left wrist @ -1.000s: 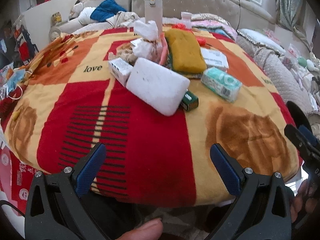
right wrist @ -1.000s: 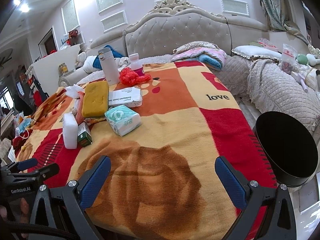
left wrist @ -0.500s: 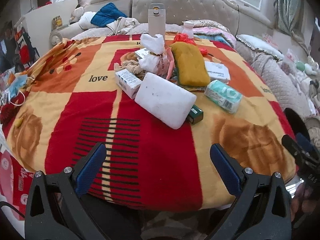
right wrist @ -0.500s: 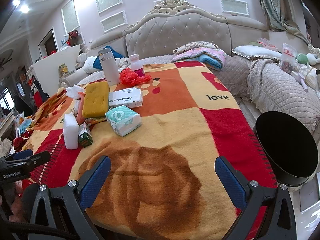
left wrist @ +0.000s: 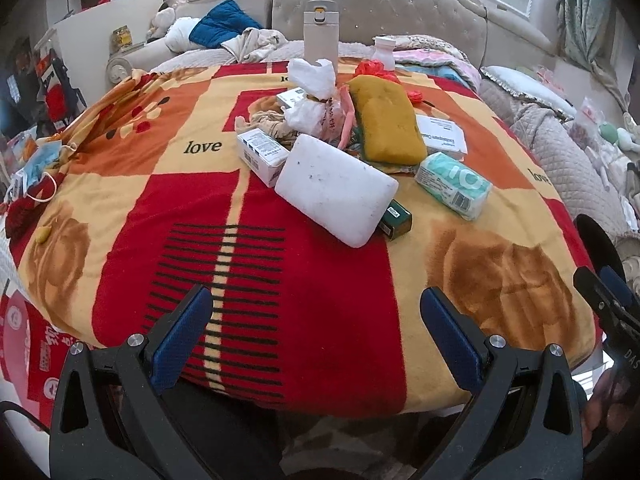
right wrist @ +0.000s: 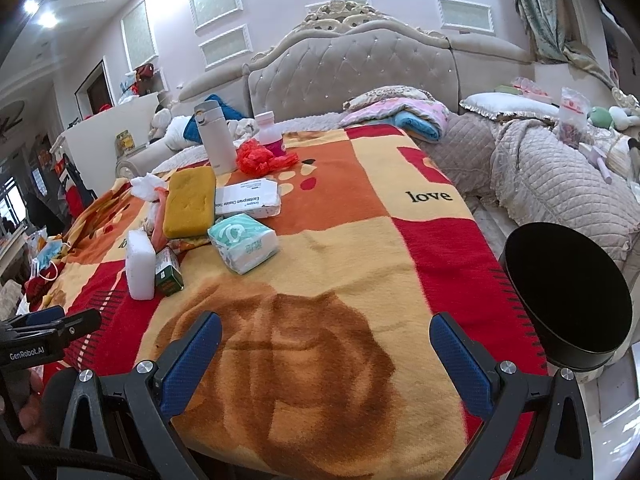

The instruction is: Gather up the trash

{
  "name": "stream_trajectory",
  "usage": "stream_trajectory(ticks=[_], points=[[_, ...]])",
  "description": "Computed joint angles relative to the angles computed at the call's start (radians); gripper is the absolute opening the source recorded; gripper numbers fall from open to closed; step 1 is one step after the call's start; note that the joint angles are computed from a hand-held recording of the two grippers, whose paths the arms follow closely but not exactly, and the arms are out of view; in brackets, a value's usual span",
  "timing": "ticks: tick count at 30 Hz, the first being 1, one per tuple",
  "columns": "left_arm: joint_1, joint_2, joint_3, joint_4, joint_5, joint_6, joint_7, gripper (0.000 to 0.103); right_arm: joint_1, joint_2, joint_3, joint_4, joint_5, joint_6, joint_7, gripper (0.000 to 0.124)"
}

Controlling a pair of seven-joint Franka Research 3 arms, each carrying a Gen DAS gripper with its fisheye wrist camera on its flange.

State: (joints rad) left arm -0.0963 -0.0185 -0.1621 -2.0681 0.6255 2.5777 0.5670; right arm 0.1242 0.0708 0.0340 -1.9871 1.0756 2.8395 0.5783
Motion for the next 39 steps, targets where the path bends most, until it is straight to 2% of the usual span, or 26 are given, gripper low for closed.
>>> stream_trajectory(ticks=[9, 16, 19, 34, 37, 39], points=[[-0.004, 0.0, -0.002, 0.0, -0.004, 0.001, 0.001, 0.103, 0.016, -0.025, 0.005, -0.024, 0.041, 0.036, -0.09, 0.103], [-0.008, 0.005, -0.002, -0.003, -0.028, 0.005, 0.018, 0.103, 0.029, -0.023, 0.002, -0.031, -0.02, 0.058, -0.055, 0.103], [-0.009, 0.013, -0.002, 0.003, -0.021, -0.011, 0.017, 0.103, 0.024, -0.02, 0.0, -0.027, -0.005, 0.049, -0.048, 0.103], [0.027, 0.019, 0.024, -0.039, -0.057, 0.085, 0.021, 0.103, 0.021, -0.002, 0.009, -0.006, -0.015, 0.029, -0.017, 0.103], [0.033, 0.03, 0.028, -0.023, -0.028, 0.078, 0.008, 0.103, 0.02, 0.005, 0.011, 0.001, -0.017, 0.02, -0.011, 0.103], [0.038, 0.037, 0.033, -0.011, -0.01, 0.105, 0.019, 0.103, 0.02, 0.009, 0.012, 0.005, -0.022, 0.013, -0.006, 0.103]])
